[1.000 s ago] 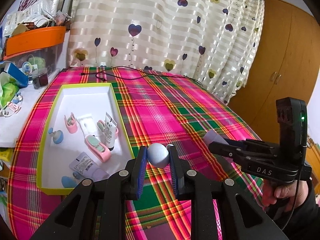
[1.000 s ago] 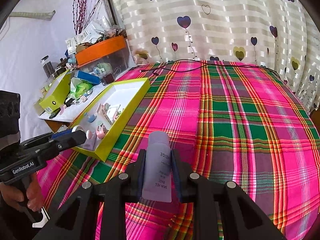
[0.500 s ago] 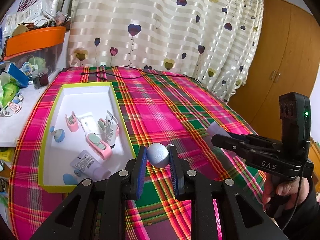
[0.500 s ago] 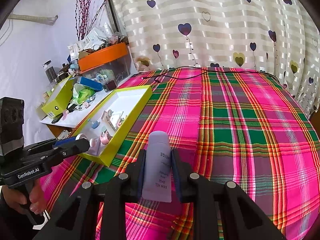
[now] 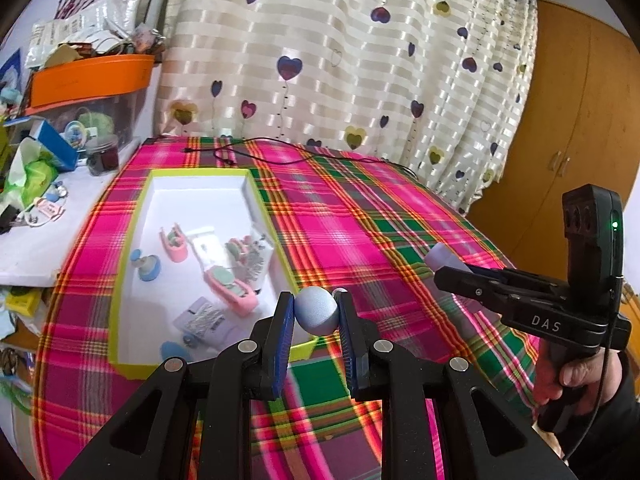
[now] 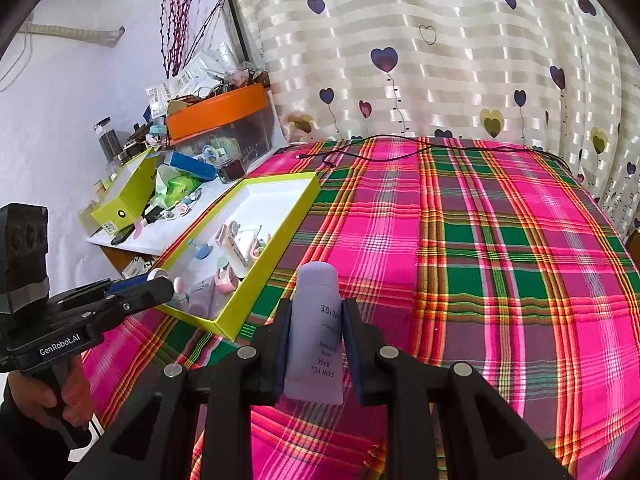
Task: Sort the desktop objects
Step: 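Carry the white ball and white bottle toward the tray with both tools, then open the left tool to drop the ball while the right tool releases the bottle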
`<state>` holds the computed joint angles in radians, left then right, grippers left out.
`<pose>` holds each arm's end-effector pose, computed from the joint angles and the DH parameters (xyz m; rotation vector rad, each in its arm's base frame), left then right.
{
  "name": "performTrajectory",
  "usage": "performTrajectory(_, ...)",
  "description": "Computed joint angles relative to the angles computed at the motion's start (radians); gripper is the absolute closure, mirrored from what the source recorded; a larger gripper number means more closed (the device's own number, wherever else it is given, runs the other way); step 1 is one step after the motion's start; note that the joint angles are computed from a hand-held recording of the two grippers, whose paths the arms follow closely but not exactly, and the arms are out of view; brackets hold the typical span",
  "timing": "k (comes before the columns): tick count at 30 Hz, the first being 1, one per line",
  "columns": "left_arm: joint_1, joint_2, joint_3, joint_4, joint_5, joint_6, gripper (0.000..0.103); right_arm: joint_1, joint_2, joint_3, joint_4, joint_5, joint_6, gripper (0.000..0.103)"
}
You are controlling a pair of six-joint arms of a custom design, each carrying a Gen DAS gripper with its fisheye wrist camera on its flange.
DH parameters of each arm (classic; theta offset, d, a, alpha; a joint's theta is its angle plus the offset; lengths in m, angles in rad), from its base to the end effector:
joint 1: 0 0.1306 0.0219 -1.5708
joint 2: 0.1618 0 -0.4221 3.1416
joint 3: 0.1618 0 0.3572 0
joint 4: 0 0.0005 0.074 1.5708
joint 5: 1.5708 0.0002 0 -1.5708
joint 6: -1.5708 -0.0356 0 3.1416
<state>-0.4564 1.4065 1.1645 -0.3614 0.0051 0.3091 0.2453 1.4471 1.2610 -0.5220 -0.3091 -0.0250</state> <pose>0.4106 -0.2024 0.4047 0.1655 2.2021 -0.4385 0.4542 0.1244 0.4160 -0.4132 2.2489 0.4935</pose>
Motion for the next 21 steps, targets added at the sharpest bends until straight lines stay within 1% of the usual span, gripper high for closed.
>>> performTrajectory(6, 0.033, -0.023, -0.029, 0.004, -0.023, 0.015, 0.081, 0.017, 0.027, 0.027, -0.017, 0.0, 0.008, 0.078)
performTrajectory(11, 0.078, -0.033, -0.04, 0.002, -0.042, 0.025, 0.081, 0.026, 0.051, 0.055, -0.025, -0.001, 0.014, 0.078)
performTrajectory(21, 0.147, -0.015, -0.039, 0.003, -0.026, 0.05, 0.081, 0.042, 0.109, 0.119, -0.042, -0.009, 0.014, 0.078)
